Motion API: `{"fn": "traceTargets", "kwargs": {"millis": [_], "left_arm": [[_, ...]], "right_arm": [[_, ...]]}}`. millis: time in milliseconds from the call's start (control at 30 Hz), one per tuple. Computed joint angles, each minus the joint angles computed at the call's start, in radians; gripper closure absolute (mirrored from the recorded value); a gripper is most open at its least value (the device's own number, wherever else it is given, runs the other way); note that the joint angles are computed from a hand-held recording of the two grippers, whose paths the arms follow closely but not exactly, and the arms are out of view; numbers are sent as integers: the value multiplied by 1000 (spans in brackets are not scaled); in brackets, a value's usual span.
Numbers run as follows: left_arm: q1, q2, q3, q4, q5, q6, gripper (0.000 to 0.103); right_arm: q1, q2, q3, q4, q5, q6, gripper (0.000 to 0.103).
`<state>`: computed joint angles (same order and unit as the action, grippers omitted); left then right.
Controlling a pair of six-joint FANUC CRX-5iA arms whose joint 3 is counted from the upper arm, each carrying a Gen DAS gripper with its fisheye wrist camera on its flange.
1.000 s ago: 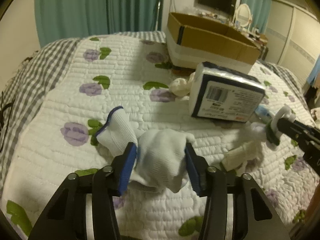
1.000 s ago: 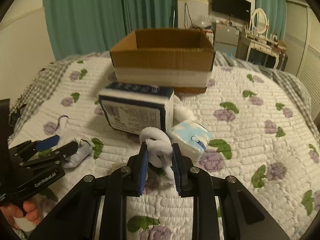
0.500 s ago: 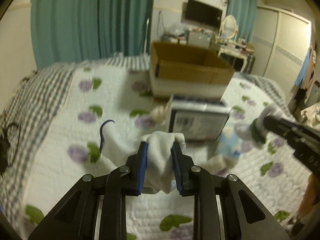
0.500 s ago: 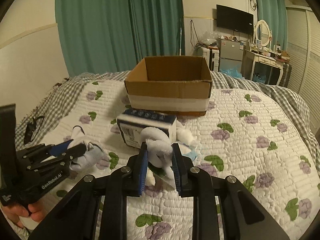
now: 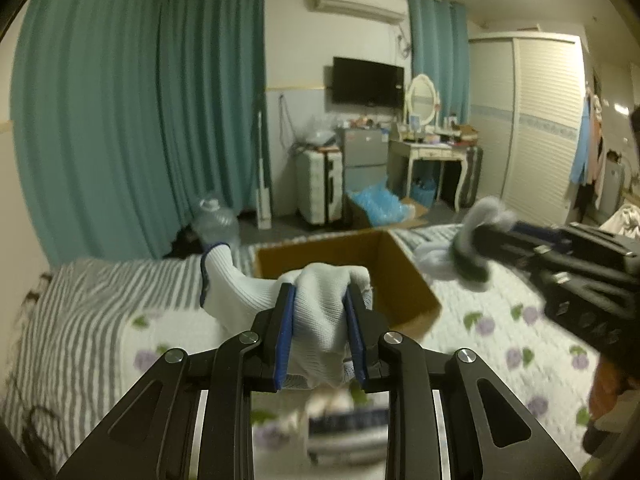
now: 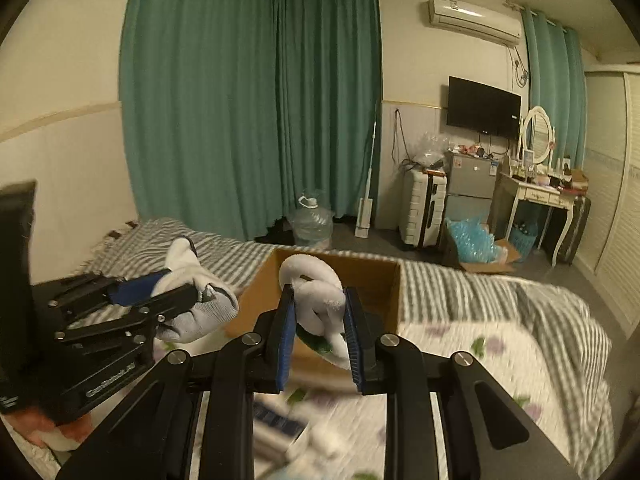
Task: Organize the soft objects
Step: 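Carry both items to the cardboard box and open both tools to drop them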
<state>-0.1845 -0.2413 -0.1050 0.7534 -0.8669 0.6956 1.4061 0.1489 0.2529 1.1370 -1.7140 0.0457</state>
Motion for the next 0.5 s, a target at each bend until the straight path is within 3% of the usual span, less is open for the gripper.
{"fn": "traceTargets", "kwargs": {"millis": [133, 233, 367, 400, 433, 467, 500], "left_arm": [[-65, 94, 47, -30, 70, 9, 73], [-112, 129, 23, -67, 183, -20, 73], [-127, 195, 47, -114, 197, 28, 73], [-125, 213, 59, -124, 191, 52, 73], [-126, 223, 70, -146, 188, 84, 65], [-124, 231, 82, -173, 182, 121, 48], [-123, 236, 92, -199, 175, 160, 39]], "right_arm": [[-114, -49, -70, -67, 130, 1, 81], [-181, -75, -131, -117, 205, -4, 80], [-250, -104, -210, -172, 295, -13, 79], [-260, -113, -230, -178, 310, -25, 76], [-270, -113, -237, -187, 308, -32, 73], [-276, -114, -243, -193, 299, -37, 60], [-281, -115, -249, -197, 295, -42, 42]]}}
